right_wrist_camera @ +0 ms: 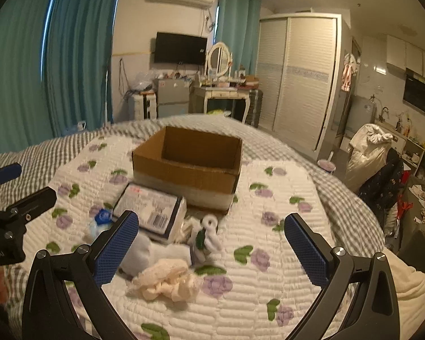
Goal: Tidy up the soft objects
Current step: 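Grasp the white sock with the left tool while the right tool grasps the lace cloth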
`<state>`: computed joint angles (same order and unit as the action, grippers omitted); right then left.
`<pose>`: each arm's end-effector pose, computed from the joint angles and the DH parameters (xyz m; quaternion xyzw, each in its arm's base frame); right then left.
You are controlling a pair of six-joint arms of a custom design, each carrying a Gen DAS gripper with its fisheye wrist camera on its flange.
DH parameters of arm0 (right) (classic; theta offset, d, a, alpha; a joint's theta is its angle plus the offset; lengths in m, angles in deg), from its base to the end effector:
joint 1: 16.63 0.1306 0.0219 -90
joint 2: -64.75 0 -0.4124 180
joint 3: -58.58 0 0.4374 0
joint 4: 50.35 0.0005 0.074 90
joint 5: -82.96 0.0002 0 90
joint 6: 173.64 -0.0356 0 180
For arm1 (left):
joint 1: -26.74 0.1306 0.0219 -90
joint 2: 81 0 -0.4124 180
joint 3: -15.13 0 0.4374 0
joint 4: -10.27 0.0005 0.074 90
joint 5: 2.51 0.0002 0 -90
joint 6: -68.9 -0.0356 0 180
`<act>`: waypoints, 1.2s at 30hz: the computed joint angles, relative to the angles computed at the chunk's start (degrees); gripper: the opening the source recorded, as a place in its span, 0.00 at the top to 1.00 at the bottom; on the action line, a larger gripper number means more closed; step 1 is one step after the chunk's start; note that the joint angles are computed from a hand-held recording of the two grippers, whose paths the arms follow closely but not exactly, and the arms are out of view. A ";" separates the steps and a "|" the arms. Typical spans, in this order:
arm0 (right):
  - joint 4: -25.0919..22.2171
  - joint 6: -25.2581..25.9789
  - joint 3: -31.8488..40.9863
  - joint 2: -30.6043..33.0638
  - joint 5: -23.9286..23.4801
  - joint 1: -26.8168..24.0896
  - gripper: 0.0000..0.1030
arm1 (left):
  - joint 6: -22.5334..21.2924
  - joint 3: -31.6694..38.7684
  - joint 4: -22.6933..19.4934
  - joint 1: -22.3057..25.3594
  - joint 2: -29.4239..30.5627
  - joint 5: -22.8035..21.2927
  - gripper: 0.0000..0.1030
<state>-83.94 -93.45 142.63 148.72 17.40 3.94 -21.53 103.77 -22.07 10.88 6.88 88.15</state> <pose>0.4778 0.1630 0.4824 0.0190 0.8666 -0.0588 0.4952 0.5166 -0.1477 0.4910 0.1264 0.8636 -0.0705 0.4829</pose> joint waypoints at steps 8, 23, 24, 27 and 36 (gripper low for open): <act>-6.97 -1.21 0.27 5.56 -5.55 0.51 0.00 | -0.86 -3.91 -2.95 0.00 1.60 -1.83 0.00; -10.11 -5.08 1.37 10.58 -15.53 -1.66 0.71 | -0.16 -1.64 -5.96 0.14 4.40 -0.79 0.00; -9.85 -5.01 1.41 10.10 -15.42 -1.83 0.72 | -0.14 -1.08 -6.44 -0.27 4.78 0.08 0.00; -9.13 -4.13 1.91 8.49 -13.83 -2.55 0.73 | -0.31 0.19 -7.02 -1.72 5.91 1.73 0.00; -9.26 -3.95 4.18 8.81 -9.93 -5.03 0.73 | 0.04 10.24 -15.11 -5.49 15.70 3.52 0.01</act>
<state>-93.20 -97.41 146.81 157.53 7.47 -1.09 -21.49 114.00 -37.18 5.38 22.58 91.67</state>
